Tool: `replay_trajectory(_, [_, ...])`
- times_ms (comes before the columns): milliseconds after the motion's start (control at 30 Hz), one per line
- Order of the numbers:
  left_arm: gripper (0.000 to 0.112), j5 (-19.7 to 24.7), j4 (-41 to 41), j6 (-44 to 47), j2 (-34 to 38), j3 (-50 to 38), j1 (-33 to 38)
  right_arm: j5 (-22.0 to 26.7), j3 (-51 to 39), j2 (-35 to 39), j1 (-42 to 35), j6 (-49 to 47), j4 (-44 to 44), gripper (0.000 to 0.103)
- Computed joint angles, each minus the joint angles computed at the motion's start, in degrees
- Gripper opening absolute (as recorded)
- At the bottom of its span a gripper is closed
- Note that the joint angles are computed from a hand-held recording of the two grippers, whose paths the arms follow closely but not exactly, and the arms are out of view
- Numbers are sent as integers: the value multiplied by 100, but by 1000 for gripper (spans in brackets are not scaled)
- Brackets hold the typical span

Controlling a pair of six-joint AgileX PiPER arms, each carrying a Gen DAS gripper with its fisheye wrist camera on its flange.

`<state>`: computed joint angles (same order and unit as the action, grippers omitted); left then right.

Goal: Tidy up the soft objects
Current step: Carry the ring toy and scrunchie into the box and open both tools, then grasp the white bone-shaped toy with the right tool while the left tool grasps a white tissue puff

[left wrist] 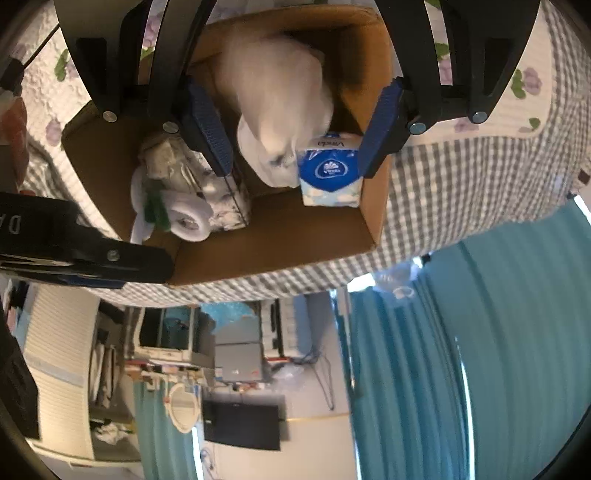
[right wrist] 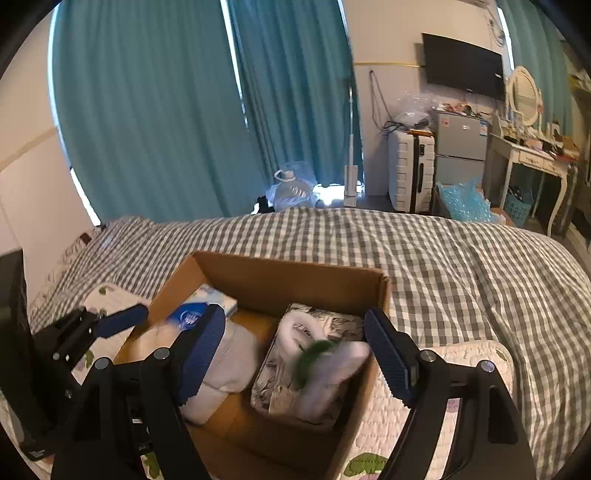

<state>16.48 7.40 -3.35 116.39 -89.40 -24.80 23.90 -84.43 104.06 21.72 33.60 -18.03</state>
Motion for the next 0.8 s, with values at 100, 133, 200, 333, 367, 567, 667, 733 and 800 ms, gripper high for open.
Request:
replay_trajectory(100, [71,-105,358,-362,-230,189,-28,136,52,-148,111,397,-558,79])
replay_trajectory(133, [71,-159,587,-581,-360,307,-40,259,70,-241,214,541,-815,79])
replay_trajectory(200, [71,-212,519,-511,-732,552,-31,543,81,-462,425,686,-1181,79])
replay_trajectory(333, [71,-34,744,-705,-1550,886,-63,1266,27,-1014,977,983,-1810,80])
replay_trajectory(367, [71,-1,813,-774,-1812,995,-73,1530,-33,-1198,1173,1056,-1971,80])
replay_trajectory(567, [86,304,1010,-988,-3445,1601,-118,2489,-367,-2139,1994,993,-1952,92])
replay_trajectory(667, [88,262,1813,-1768,-4197,2044,-116,3106,-558,-2444,2616,1313,-2297,97])
replay_trajectory(733, [89,309,1682,-1650,-4392,2165,-8,3500,-600,-2501,3082,1627,-2658,99])
replay_trajectory(800, [89,316,858,-854,-4530,2352,240,3697,-503,-2544,3396,1907,-2903,100])
